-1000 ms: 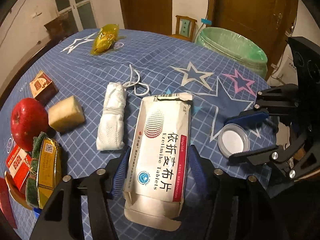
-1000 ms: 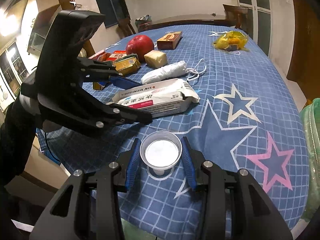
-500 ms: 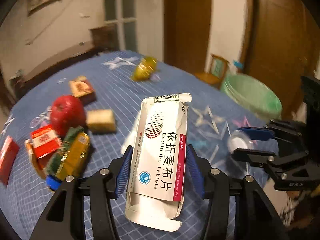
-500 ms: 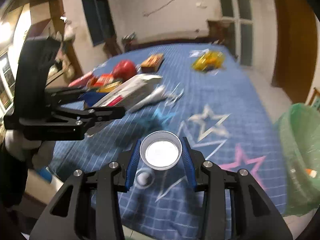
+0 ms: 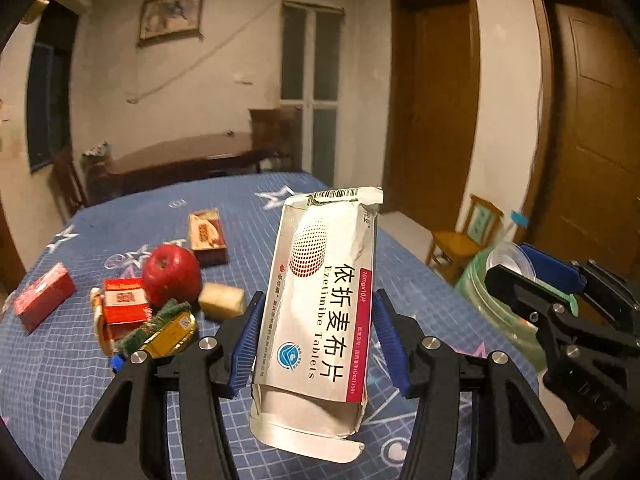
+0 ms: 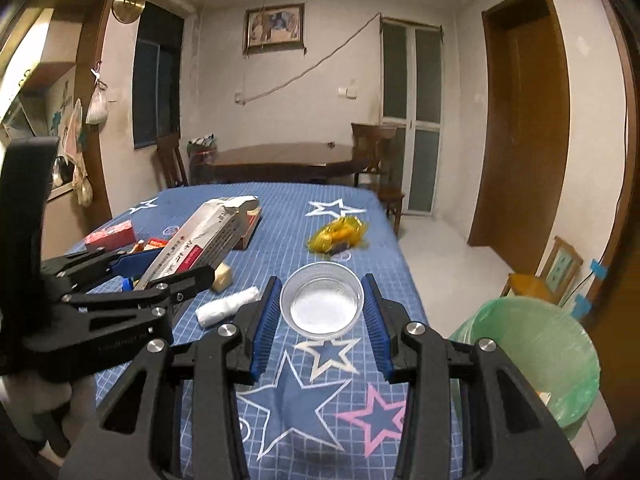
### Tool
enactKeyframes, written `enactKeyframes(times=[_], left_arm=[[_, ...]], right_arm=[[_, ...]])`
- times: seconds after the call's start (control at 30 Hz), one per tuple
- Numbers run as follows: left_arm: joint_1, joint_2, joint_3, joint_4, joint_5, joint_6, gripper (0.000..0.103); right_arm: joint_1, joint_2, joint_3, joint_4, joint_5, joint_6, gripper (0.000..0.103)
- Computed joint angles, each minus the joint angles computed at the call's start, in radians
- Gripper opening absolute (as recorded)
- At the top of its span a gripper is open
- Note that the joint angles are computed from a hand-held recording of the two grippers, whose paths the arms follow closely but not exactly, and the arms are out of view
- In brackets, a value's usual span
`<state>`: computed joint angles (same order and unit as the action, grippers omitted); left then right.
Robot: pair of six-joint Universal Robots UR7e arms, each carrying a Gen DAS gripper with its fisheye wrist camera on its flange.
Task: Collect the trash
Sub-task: 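Carry the white tablet box and white bottle cap over the green bin with both tools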
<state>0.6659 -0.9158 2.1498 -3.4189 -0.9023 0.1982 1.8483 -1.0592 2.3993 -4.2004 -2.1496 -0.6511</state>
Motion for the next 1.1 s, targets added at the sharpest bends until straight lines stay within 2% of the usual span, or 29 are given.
enactKeyframes(times=[0.17, 0.37, 0.9, 1.1], left_arm=[[-0.043, -0.008, 0.038, -0.062, 0.078, -0.030, 0.055], [-0.069, -0.026, 0.062, -0.056, 0.118, -0.063, 0.055], [-0.067, -0.021, 0.047, -0.018, 0.110, -0.076, 0.055], [-0.050, 0.021, -0.006, -0.007, 0.069, -0.041, 0.055]], right_arm=[[-0.005, -0.002, 0.004, -0.009, 0.011, -0.006, 0.039], [-0.004, -0.010, 0.008, 0.002, 0.019, -0.004, 0.039], [-0.003, -0.045, 0.009, 0.079, 0.013, 0.020, 0.039], [-0.027, -0.088, 0.020, 0.129, 0.011, 0.028, 0.039]])
